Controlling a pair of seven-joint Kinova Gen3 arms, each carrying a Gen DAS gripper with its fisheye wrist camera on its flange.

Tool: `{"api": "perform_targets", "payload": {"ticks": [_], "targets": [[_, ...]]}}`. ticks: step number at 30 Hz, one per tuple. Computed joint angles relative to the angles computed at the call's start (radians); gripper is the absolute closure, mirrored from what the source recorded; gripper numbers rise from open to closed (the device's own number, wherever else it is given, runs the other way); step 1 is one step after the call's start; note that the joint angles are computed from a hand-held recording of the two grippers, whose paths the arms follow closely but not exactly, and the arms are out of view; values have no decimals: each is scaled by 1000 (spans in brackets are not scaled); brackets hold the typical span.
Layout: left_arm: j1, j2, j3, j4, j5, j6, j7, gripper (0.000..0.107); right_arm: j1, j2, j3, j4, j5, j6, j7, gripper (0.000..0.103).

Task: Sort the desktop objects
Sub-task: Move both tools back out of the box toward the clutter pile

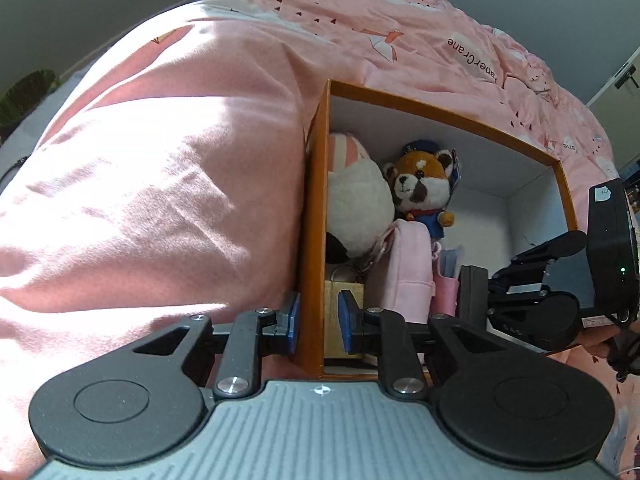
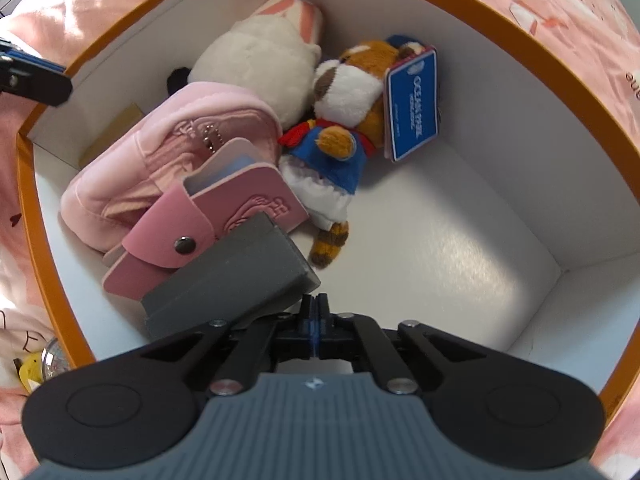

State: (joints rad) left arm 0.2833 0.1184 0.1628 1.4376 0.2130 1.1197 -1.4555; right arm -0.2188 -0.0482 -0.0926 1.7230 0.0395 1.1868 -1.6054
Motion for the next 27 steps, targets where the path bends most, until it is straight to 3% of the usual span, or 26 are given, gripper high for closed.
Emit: {"api": "perform_targets", "payload": {"ticks": [12,18,23,27], "targets": [[7,-4,1,7,-6,-4,20,86,-36,23,-14,-32,64,24,-39,103],[50,-46,15,19,-116,-45,71,86,-13,-16,-5,-24,59,44,-22,103],[84,-98,40,36,-185,-89,81,86,2,-92,-4,-5,74,42,-22,103],[115,-158,72,84,-228,-157,71,86,28,-228,15,51,39,-28,-12,100]]}}
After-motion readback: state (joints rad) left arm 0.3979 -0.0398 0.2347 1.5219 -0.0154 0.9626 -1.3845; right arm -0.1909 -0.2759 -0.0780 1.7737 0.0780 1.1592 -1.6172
